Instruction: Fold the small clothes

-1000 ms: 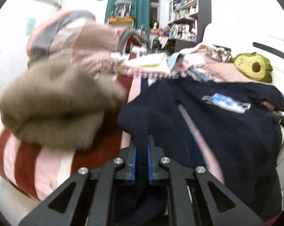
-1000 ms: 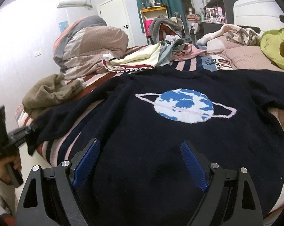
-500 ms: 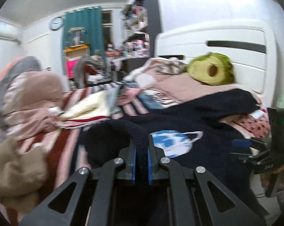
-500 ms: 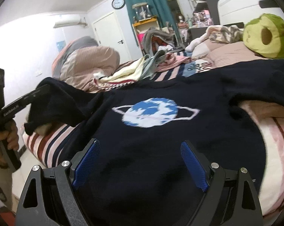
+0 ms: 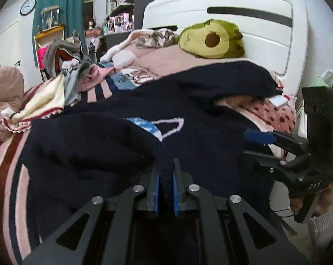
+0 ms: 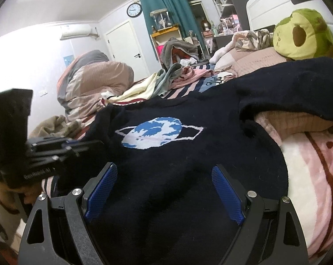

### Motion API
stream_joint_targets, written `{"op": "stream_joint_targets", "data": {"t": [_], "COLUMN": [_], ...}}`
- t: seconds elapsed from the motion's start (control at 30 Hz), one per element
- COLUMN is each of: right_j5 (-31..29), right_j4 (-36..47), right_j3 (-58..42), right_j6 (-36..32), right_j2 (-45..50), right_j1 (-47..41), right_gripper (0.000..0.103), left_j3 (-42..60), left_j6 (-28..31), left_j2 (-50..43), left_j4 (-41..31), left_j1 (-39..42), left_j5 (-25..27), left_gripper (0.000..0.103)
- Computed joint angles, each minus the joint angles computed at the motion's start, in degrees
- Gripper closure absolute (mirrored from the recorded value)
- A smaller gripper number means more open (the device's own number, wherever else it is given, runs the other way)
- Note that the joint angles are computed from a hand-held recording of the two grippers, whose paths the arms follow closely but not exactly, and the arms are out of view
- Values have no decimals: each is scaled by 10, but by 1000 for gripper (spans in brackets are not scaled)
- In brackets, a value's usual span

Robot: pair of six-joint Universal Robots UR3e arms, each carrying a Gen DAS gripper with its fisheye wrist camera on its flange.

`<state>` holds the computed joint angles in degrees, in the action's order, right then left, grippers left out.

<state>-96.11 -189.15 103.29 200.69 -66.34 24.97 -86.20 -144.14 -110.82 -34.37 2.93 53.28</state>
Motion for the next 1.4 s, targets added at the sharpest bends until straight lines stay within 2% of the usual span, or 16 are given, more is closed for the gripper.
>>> {"op": "stream_joint_targets", "data": {"t": [0.13, 0.2, 0.27, 0.33, 0.57, 0.73, 0.83, 0.93, 1.07, 1.1, 1.17, 1.2, 1.27, 1.33, 1.4], "right_j5": [1, 2, 1, -5, -21, -18, -30, -45, -104, -104, -92, -90, -88, -86, -94], "right_j4": [3, 7, 11, 23, 80, 161, 227, 283, 320, 317, 320, 328, 341, 337, 316], "right_j3": [-1, -5, -7, -16, -88, -225, -308, -348, -333, -320, -300, -298, -301, -293, -270], "right_j6": [0, 0, 0, -3, -19, -30, -34, -8, 34, 38, 34, 21, -5, -22, -17], "right_j2": [3, 5, 3, 2, 20, 88, 132, 156, 153, 146, 132, 128, 125, 119, 105], "right_j1": [1, 1, 3, 9, 32, 57, 67, 62, 54, 50, 40, 40, 45, 49, 50], "right_gripper": [18, 18, 18, 18, 18, 18, 18, 18, 20, 25, 49, 56, 81, 90, 93], "left_j3": [8, -2, -13, -25, -101, -146, -151, -155, -164, -162, -159, -159, -160, -162, -163], "left_j6": [6, 22, 46, 73, 104, 88, 93, 98, 95, 93, 88, 84, 76, 73, 71], "left_j2": [-14, -5, 11, 35, 136, 163, 153, 144, 125, 118, 107, 102, 98, 96, 99], "left_j4": [-18, -32, -65, -109, -135, -56, -46, -51, -31, -30, -26, -21, -12, -8, -6], "left_j1": [-7, 2, 17, 38, 149, 227, 266, 296, 315, 317, 316, 314, 307, 300, 292], "left_j5": [11, 2, -26, -56, -129, -135, -144, -159, -164, -163, -160, -157, -154, -152, -149], "left_gripper": [93, 83, 68, 61, 46, 43, 43, 43, 42, 42, 42, 42, 42, 42, 42]}}
